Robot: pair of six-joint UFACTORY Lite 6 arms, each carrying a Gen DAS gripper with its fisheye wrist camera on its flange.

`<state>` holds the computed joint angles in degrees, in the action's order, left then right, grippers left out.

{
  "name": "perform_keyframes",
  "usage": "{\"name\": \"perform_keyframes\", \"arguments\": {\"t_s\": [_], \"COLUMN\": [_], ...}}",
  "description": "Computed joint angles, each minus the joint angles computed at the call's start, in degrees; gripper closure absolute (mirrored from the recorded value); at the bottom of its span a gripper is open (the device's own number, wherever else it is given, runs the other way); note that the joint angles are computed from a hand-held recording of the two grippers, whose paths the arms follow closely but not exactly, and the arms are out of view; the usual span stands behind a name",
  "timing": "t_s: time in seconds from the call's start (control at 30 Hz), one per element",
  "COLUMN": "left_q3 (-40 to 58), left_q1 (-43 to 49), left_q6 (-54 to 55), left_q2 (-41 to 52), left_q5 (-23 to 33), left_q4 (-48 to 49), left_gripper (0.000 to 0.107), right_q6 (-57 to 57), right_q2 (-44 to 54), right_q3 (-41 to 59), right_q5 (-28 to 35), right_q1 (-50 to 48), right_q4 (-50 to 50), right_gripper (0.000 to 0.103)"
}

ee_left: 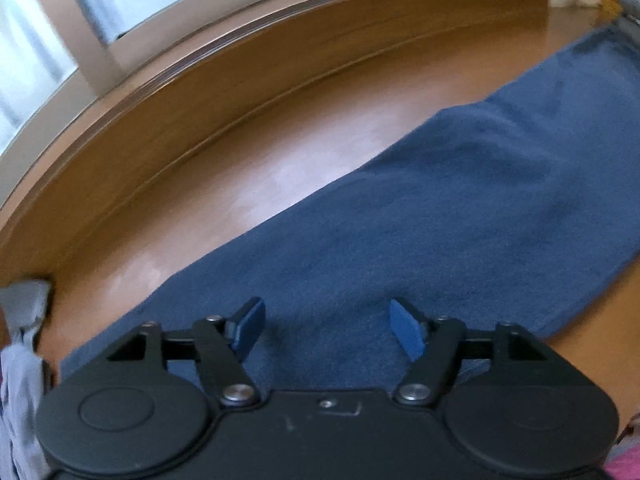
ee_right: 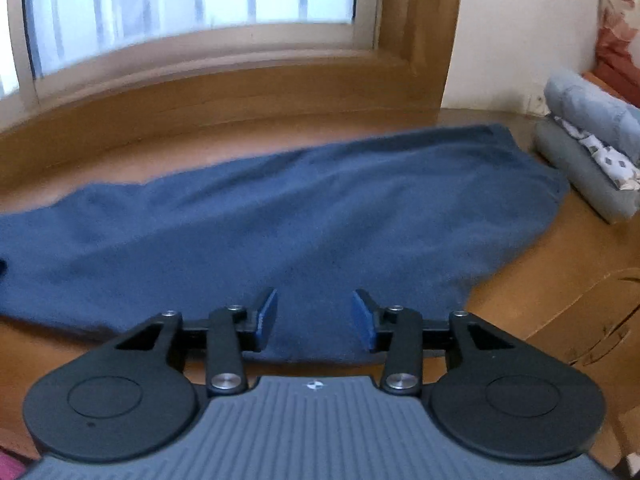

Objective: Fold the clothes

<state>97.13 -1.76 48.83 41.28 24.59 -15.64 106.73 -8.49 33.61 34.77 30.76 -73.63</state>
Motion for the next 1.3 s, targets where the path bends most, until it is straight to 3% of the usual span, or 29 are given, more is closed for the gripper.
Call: {"name": "perform_keyframes", "arguments": {"t_s": [0.13,0.2,0.23,0.37,0.43,0.63,0.77,0.87,0.97,1.1,1.2,1.3], "left_q3": [0.8,0.1,0.1,-0.5,-2.2,-0.7,-2.8,-1.7,-1.1,3.7,16.1,34.0], "left_q1": [-0.9,-1.2,-1.6,-1.6,-1.8,-1.1,-1.3,0.2,3.3,11.0,17.5,24.0], "left_q6": [-10.4,-10.8,-11.7,-11.6,-14.1,-6.3,-1.0,3.6,9.7,24.2,32.3,37.7], "left_q2": [0.4,0.2,0.3,-0.5,-1.7,-1.2,-2.8,-2.9,-4.2,-2.3,5.3,17.0], "left_q5": [0.1,-0.9,-1.3,-1.4,-1.9,4.4,4.5,6.8,8.2,12.5,20.2,29.0], "left_q4": [7.5,8.5,9.5,9.8,11.3,1.1,-0.8,-2.0,-4.6,-11.1,-13.0,-15.4], "left_gripper": [0.032,0.032,0.032,0.032,0.032,0.032,0.032,0.033,0.032,0.027,0.025,0.025], "right_q6": [-0.5,3.0,4.9,7.2,4.5,-1.2,-3.0,-3.6,2.7,11.9,17.0,17.7], "right_q2": [-3.3,-3.3,-1.8,10.2,11.8,14.8,17.3,16.3,12.8,13.7,22.0,37.0], "right_q3": [-2.7,-1.6,-0.4,6.6,8.5,12.0,14.8,15.3,13.8,16.6,26.1,44.1], "right_q5": [-5.7,-5.5,-5.3,-5.5,-7.3,-11.3,-10.8,-4.9,-0.4,8.5,16.6,23.1], "right_q1": [-5.9,-5.6,-5.5,-7.6,-10.4,-20.5,-22.5,-17.1,-9.0,7.8,21.0,31.1], "right_q4": [0.6,-3.6,-6.5,-11.1,-9.1,-7.8,-7.3,-3.2,-3.1,0.3,4.1,8.0], "right_gripper": [0.057,0.054,0.049,0.046,0.033,0.032,0.032,0.033,0.033,0.032,0.031,0.031]}}
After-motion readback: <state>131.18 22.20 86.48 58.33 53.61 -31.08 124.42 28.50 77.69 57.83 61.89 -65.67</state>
